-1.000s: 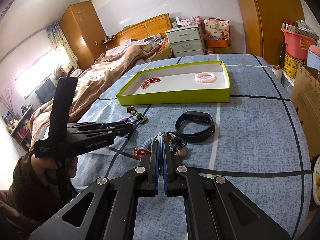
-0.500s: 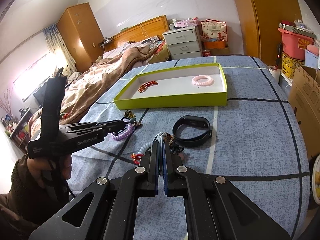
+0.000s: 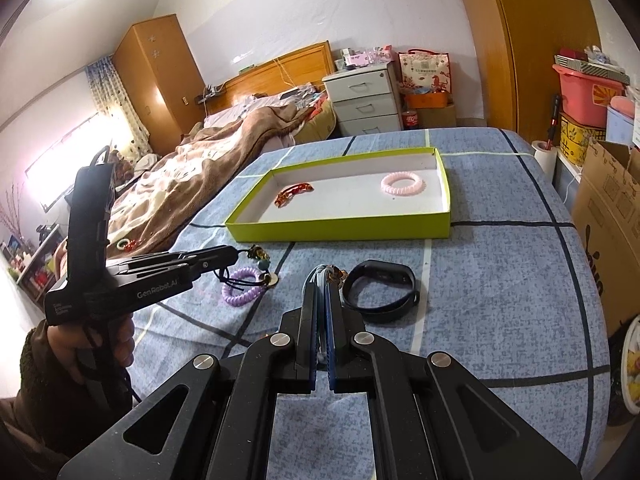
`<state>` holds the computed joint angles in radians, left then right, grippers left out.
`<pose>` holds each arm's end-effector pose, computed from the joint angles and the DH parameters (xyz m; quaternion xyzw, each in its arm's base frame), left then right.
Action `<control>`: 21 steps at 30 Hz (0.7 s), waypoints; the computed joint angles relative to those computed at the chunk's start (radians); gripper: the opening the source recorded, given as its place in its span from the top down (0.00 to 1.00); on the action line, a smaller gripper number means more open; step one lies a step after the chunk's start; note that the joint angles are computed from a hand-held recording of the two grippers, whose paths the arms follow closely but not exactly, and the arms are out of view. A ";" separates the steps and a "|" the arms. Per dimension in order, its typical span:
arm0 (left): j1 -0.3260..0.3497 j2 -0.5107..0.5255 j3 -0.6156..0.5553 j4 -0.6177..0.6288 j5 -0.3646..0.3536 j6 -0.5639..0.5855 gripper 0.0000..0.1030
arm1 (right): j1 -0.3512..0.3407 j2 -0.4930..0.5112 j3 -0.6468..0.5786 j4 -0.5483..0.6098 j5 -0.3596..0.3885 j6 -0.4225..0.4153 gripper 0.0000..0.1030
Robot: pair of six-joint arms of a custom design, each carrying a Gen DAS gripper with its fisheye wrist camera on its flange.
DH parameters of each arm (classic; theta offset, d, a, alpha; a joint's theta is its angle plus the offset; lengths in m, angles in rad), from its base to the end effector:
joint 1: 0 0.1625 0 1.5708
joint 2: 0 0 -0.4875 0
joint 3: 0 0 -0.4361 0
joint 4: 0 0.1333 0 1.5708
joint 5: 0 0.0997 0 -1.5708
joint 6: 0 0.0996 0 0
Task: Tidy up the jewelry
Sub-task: 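Lift the black hair tie with the left tool while the right tool carries the grey cable toward the box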
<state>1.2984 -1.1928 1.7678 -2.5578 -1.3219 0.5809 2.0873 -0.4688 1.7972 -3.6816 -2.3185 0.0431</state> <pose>-0.0298 -0.6934 0.3299 0.3788 0.8947 -0.1819 0.1512 0.3838 -0.5431 -0.0221 0.0664 -0.8693 0.4344 0.2265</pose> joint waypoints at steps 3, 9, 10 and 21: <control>0.003 -0.002 -0.004 0.008 -0.012 -0.003 0.94 | 0.001 0.001 -0.001 -0.004 -0.003 0.002 0.97; 0.007 -0.004 -0.014 0.013 -0.022 -0.008 0.95 | 0.004 0.002 -0.004 -0.013 -0.009 -0.005 0.97; 0.007 -0.004 -0.014 0.010 -0.021 -0.007 0.95 | 0.004 0.002 -0.003 -0.018 -0.008 -0.007 0.97; 0.002 0.026 -0.021 0.075 0.029 0.034 0.57 | -0.007 0.001 0.000 -0.008 0.008 0.006 0.97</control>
<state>1.3008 -1.1672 1.7463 -2.4832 -1.2928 0.6148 2.0806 -0.4675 1.7977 -3.6892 -2.3106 0.0492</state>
